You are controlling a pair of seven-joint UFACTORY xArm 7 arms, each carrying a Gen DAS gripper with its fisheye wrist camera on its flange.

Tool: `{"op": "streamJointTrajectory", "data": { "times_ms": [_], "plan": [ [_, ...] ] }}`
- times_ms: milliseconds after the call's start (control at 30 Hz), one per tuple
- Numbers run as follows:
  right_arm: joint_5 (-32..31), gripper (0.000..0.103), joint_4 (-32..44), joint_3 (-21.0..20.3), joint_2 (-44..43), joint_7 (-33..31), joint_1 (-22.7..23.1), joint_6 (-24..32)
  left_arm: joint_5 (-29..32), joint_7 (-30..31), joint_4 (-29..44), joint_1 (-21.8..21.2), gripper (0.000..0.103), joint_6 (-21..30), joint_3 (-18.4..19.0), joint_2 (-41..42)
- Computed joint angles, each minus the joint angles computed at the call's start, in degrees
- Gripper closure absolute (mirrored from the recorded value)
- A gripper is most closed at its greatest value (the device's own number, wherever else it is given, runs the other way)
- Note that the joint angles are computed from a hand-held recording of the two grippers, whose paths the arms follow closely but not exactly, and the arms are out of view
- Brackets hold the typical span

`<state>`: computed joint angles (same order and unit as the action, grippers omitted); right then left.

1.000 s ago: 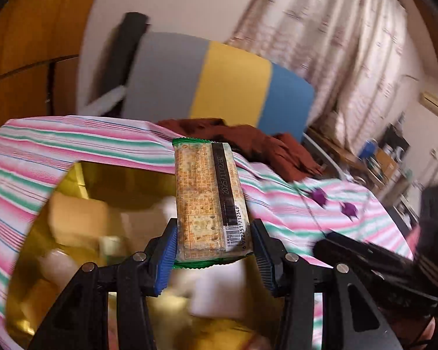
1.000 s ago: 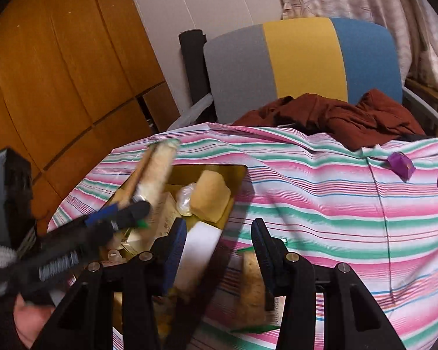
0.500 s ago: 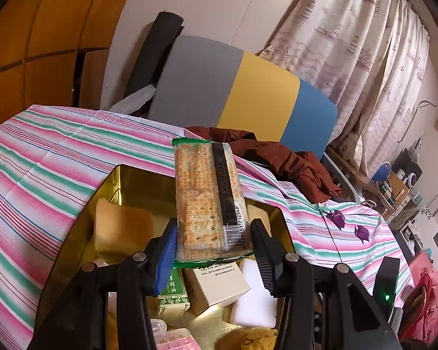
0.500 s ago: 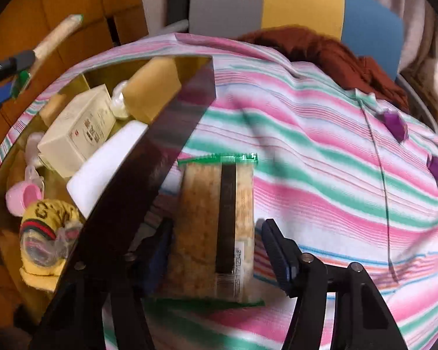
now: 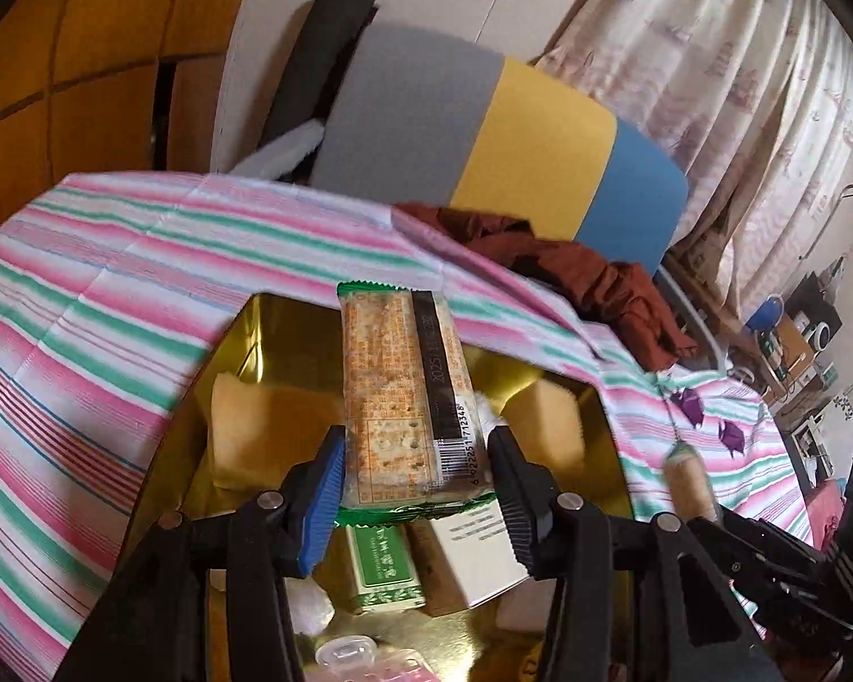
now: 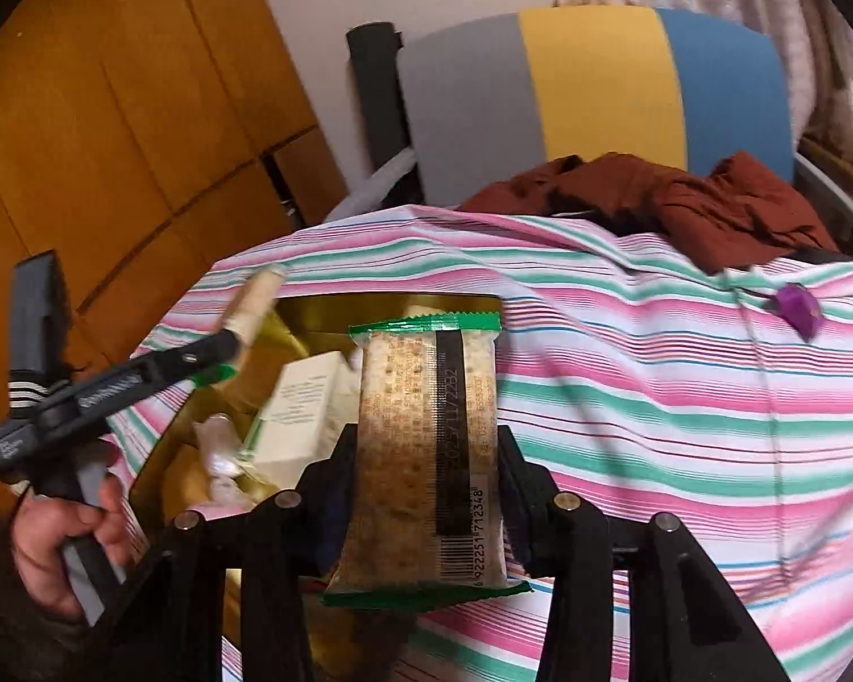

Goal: Organize objects
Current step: 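Carry both cracker packs into the gold tray and open both tools, then grasp a purple candy packet with the right tool while the left tool grasps another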

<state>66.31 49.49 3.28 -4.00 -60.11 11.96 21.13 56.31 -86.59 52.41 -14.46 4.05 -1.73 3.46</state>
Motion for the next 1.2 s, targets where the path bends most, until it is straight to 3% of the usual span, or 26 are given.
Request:
{"op": "streamJointTrajectory", "data": {
  "times_ms": [33, 67, 100, 167, 233, 333, 567, 633, 700, 767, 800, 867, 1067, 1133, 1200],
  "plan": [
    [-0.5, 0.051, 0.3, 0.2, 0.3, 1.3, 0.1, 0.4, -2.4, 2.1, -0.2, 2.2, 0.051, 0.9, -2.4, 0.0],
    [-0.2, 0.047, 0.8, 0.3, 0.7, 2.2, 0.3, 1.4, -2.4, 1.8, -0.5, 2.1, 0.051, 1.7, -2.4, -0.5],
    [0.5, 0.045, 0.9, 0.4, 0.6, 1.8, 0.3, 2.0, 0.1, -0.8, -0.9, 0.0, 0.050, 1.7, 0.0, -1.2],
    [2.9, 0.033, 0.4, 0.7, -0.3, -1.2, 0.8, 1.9, 7.0, -8.0, -1.4, 0.5, 0.048, 1.1, -0.2, -2.3],
    [5.1, 0.025, -0.8, 0.7, -1.5, -3.7, 1.3, 1.0, 12.1, -13.9, -1.9, 1.3, 0.047, 3.5, -1.4, -4.0],
    [7.2, 0.021, -1.3, 0.0, -1.8, -5.3, 1.3, 1.8, 14.9, -18.6, -2.9, 2.8, 0.047, 5.7, -3.4, -5.7],
    [11.1, 0.000, -2.9, -1.2, -2.9, -5.8, -0.2, 1.9, 16.5, -23.7, -3.7, 4.4, 0.046, 7.1, -6.0, -7.3],
    [9.9, 0.000, -3.7, -0.7, -3.5, -4.2, -0.3, -1.2, 16.6, -24.0, -3.4, 4.4, 0.046, 6.7, -6.4, -7.2],
    [10.8, 0.000, -4.1, -0.7, -3.7, -6.0, 0.1, -4.5, 16.1, -23.0, -2.6, 4.0, 0.046, 6.5, -6.8, -6.5],
    [15.3, 0.000, -4.3, -1.3, -4.0, -12.0, 0.6, -6.6, 14.6, -20.8, -1.8, 3.2, 0.046, 6.5, -7.2, -5.9],
    [19.2, 0.000, -4.3, -1.8, -4.1, -16.6, 0.6, -6.9, 14.1, -19.6, -1.2, 2.6, 0.046, 6.2, -7.4, -5.2],
    [21.1, 0.000, -4.4, -2.1, -4.1, -19.2, -0.5, -6.3, 13.1, -17.5, 0.0, 1.4, 0.046, 5.6, -7.5, -4.1],
    [12.1, 0.000, -4.6, -4.5, -0.4, -6.0, -5.8, 0.7, 7.5, -6.9, 5.0, -3.8, 0.046, 5.4, -7.6, 0.6],
    [7.8, 0.000, -4.1, -5.4, 1.5, -1.3, -8.1, 3.7, 2.9, -0.5, 7.1, -5.5, 0.046, 4.9, -7.9, 2.9],
    [6.1, 0.000, -3.5, -5.7, 3.1, -0.8, -10.0, 4.3, -2.0, 5.7, 8.8, -6.7, 0.046, 5.3, -8.4, 4.7]
  ]
}}
